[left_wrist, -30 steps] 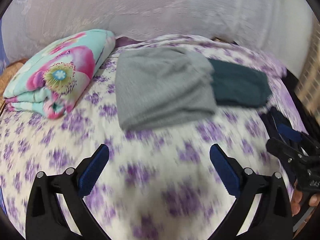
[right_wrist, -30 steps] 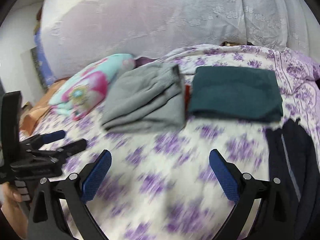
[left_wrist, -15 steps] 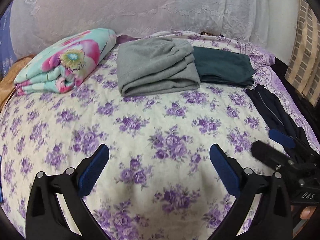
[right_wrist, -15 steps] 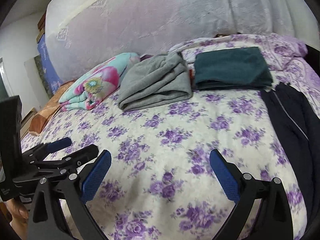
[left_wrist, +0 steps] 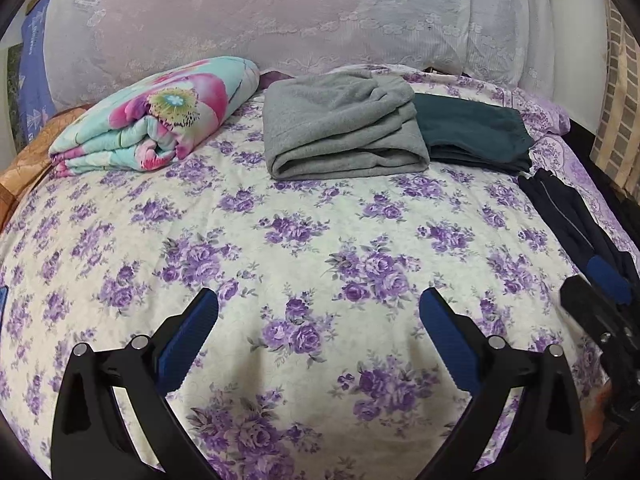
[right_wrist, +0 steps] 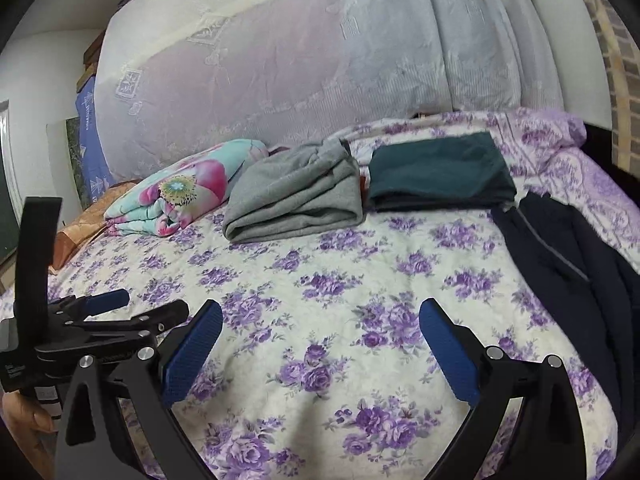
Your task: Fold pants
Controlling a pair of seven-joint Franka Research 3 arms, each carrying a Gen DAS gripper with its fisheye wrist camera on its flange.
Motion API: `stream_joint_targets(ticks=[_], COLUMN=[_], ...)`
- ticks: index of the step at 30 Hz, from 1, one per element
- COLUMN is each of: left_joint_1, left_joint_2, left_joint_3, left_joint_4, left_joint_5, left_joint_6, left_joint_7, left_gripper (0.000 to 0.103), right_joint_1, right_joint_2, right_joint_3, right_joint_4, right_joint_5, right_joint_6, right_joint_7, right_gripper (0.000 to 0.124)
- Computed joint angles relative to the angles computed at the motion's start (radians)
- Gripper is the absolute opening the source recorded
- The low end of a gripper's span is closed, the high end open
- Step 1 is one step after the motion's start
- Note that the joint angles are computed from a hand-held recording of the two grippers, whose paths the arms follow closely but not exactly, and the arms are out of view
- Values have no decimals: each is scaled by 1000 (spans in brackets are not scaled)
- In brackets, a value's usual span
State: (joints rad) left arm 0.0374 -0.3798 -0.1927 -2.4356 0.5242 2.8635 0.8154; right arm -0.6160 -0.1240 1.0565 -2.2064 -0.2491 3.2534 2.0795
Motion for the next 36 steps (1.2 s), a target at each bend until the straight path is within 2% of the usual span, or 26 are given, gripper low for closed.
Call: stream_joint_targets(ticks=[1,2,3,7,11,17,24,28,32,36], left_joint_1=[6,16,23,12,-12,-33,-5,-35,-31,-47], left_joint_2=[4,8,14,24,11,-3,-8,-1,6,14], left_joint_3=[-3,-13,-20,-10,27,54,27,50,41,54], left_joint_4=[-3,-2,3,12,-5,-29,-32,-29,-22,-15], left_joint_5=[9,26,43,54,-1,-69,-59,-102,-112,-144], left_joint_6=[4,-5,-19,-51,-27,13,15,9,-9,-28], left_joint_7=[-2,-9,-9,-2,16,61,54,95,100,118], left_gripper=[98,98,98,98,98,98,98,98,98,98], right_joint_1=[-50,-65,-51,-67,-72,-12,24,24,12,42], right_joint_2=[-10,-12,-9,-11,-5,7,17,16,12,17], right_joint_3=[49,64,50,65,69,2,-44,-51,-45,-77], right_joint_4=[1,1,2,3,8,9,15,19,24,28], right_joint_5=[-1,-1,-6,-17,-39,-92,-172,-226,-289,-334], right_joint_6=[1,0,-7,-14,-28,-36,-42,-47,-56,-66], right_joint_7=[9,8,8,18,34,86,153,206,263,300], right_gripper=[99,99,99,99,99,99,99,99,99,99])
